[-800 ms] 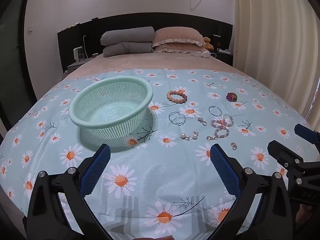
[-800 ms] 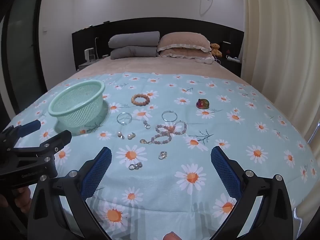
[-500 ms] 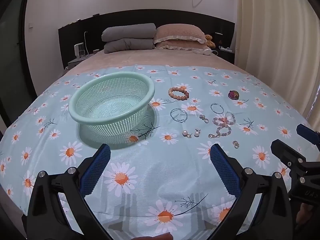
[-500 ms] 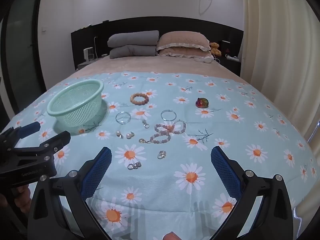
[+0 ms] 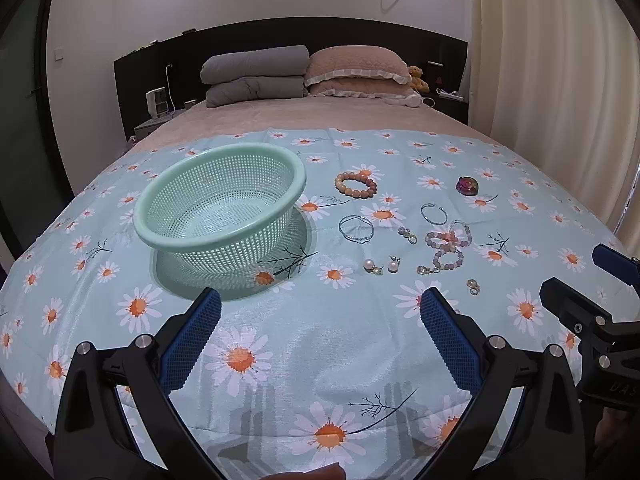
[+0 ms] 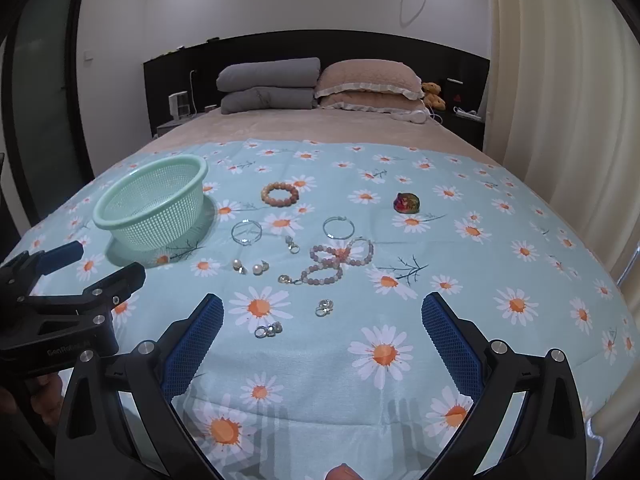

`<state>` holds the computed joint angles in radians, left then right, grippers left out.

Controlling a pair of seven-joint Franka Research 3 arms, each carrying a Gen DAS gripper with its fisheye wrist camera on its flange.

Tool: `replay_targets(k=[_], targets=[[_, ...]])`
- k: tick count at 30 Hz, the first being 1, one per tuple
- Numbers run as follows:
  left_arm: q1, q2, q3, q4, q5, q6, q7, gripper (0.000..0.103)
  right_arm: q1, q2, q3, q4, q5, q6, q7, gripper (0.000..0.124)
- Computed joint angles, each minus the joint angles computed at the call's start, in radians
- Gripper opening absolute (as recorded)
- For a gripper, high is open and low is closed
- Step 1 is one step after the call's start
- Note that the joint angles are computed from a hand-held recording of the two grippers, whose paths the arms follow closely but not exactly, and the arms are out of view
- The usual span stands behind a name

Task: Organize jewelry

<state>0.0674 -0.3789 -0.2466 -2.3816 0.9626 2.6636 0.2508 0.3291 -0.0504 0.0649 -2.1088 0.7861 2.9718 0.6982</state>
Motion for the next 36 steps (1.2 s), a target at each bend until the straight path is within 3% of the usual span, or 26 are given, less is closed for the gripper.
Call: replay_targets(k=[36], targets=[[-0.003,-0.011,-0.016,0.006,0.019,-0.017,-0.006,0.098,0.012,-0.014,-0.008,-0.011,0.013,0.034,-0.001,0.096]])
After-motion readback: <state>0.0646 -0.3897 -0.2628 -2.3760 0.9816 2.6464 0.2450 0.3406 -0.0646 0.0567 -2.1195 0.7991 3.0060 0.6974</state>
